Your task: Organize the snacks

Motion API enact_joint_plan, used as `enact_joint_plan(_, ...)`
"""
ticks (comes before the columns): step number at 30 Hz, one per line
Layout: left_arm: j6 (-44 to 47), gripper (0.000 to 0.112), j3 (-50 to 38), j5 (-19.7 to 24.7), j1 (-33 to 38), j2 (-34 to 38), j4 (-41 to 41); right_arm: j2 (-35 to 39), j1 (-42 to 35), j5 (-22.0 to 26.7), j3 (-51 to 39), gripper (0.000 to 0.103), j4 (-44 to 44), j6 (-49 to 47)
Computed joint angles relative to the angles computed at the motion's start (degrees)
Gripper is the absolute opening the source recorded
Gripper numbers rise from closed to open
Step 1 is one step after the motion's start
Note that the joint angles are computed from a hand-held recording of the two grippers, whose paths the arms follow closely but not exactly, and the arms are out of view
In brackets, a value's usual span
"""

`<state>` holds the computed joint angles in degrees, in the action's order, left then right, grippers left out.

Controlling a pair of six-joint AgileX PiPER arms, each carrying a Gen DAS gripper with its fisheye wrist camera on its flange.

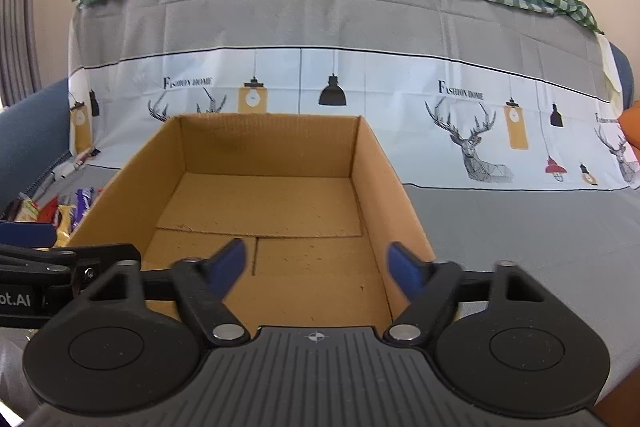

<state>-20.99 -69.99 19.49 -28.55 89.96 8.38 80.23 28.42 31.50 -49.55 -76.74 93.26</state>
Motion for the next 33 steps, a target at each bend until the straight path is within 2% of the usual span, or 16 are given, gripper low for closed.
enact_joint_plan(1,2.21,0.064,-0.08,0.30,0.79,-0.24,-2.26,-0.03,0.01,-0.33,-0.25,0.066,0.73,-0.48)
enact_joint_plan(2,6.10,0.057,-0.15,0.74,1.90,-0.51,-6.34,0.02,0.47,-0.15,-0.21,0.062,-0.83,0.98)
enact_joint_plan(4,16.07,0.035,-0.92,3.15,5.06,-0.86,-17.11,0.42,1.33,-0.07,-1.08,0.058,-1.15,1.24)
enact_joint_plan(6,26.18,0.027,-2.34,6.43,8.89,-1.18,-27.05,0.87,2.86,0.34,-1.92,0.056,-2.47,2.40)
enact_joint_plan(9,39.42,0.026,-6.09,12.06,14.73,-1.00,-37.60,1.46,6.01,0.92,-2.65,0.053,-5.91,6.17)
enact_joint_plan(12,48.57,0.027,-10.71,17.45,20.85,0.76,-42.60,2.98,9.37,1.69,-4.72,0.049,-6.74,6.23)
enact_joint_plan(16,57.94,0.028,-15.88,24.39,30.57,6.46,-48.89,5.50,13.07,0.09,-8.00,0.047,-6.33,5.26)
enact_joint_plan(18,52.80,0.030,-18.70,27.91,34.48,10.36,-47.54,7.37,14.89,-1.00,-9.83,0.047,-6.83,4.80)
enact_joint_plan(19,50.96,0.036,-20.39,30.58,36.58,12.51,-49.07,8.21,15.62,-1.73,-10.89,0.047,-6.04,3.69)
enact_joint_plan(20,51.27,0.043,-20.56,31.18,38.14,13.62,-50.53,9.07,16.35,-2.47,-11.76,0.047,-6.03,3.17)
enact_joint_plan(21,49.66,0.055,-20.56,30.99,38.87,14.71,-49.69,10.43,16.96,-3.19,-12.69,0.047,-6.52,2.51)
enact_joint_plan(24,42.06,0.056,-24.45,33.70,40.15,18.50,-44.84,13.94,19.71,-3.33,-16.42,0.047,-3.42,-2.85)
enact_joint_plan(25,41.54,0.062,-25.39,34.69,40.88,19.40,-45.40,15.24,20.57,-3.44,-17.38,0.047,-4.11,-2.80)
enact_joint_plan(27,39.84,0.072,-27.43,37.26,41.73,21.28,-45.79,18.85,21.56,-3.42,-20.92,0.047,1.10,-9.59)
enact_joint_plan(30,36.45,0.079,-31.17,40.61,41.36,24.33,-43.71,23.05,22.24,-4.51,-24.32,0.052,5.13,-14.61)
enact_joint_plan(33,34.12,0.088,-34.14,43.24,40.79,26.93,-42.01,27.20,22.45,-3.76,-28.20,0.055,12.84,-23.38)
